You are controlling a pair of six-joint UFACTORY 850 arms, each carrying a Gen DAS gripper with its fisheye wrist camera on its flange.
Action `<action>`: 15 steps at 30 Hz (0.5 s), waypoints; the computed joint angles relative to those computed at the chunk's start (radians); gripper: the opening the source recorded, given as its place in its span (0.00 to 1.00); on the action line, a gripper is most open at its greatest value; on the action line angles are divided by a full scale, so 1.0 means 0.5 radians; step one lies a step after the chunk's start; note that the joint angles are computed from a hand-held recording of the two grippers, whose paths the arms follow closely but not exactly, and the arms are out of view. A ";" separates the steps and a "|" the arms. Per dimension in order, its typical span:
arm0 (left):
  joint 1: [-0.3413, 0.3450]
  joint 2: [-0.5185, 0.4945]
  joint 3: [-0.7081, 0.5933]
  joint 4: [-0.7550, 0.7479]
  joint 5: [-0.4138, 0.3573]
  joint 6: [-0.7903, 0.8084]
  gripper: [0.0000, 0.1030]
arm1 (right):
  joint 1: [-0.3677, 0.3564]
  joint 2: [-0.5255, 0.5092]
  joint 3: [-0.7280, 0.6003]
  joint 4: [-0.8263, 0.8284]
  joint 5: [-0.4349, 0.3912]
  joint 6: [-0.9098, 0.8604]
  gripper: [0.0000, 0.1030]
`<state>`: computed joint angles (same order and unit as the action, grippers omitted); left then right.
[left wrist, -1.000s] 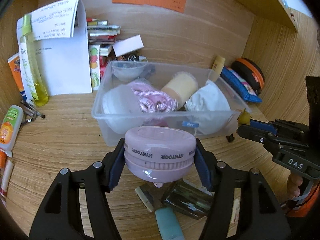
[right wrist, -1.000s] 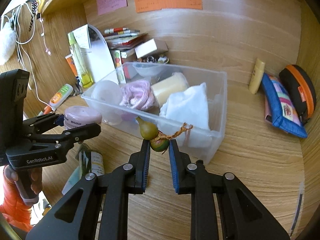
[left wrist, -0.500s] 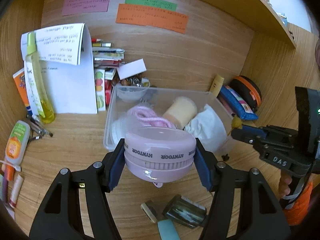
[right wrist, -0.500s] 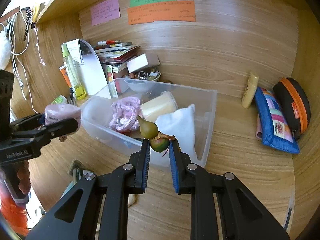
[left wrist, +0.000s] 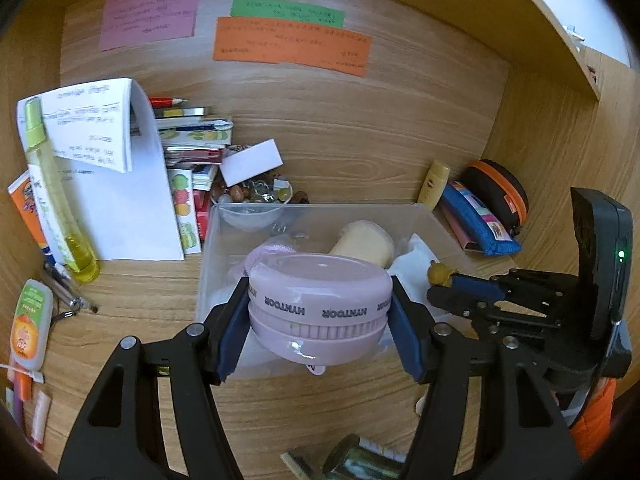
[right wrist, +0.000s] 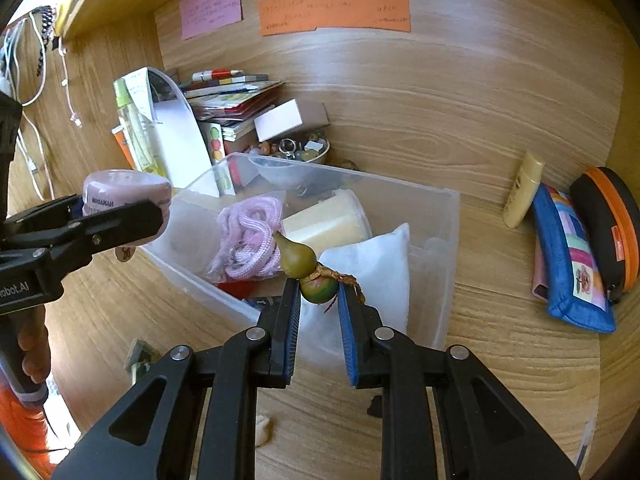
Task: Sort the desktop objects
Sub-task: 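Carry the pink device and gourd keychain over the bin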
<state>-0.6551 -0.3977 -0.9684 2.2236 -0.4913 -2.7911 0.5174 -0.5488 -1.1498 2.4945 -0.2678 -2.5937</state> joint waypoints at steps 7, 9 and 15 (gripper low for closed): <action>0.027 -0.116 -0.133 -0.029 0.079 0.061 0.61 | 0.000 -0.060 -0.066 -0.097 0.030 0.078 0.17; 0.040 -0.139 -0.158 -0.028 0.104 0.067 0.61 | -0.003 -0.071 -0.077 -0.213 0.027 0.172 0.17; 0.068 -0.205 -0.216 -0.015 0.177 0.060 0.61 | 0.010 -0.077 -0.082 -0.152 0.032 0.077 0.17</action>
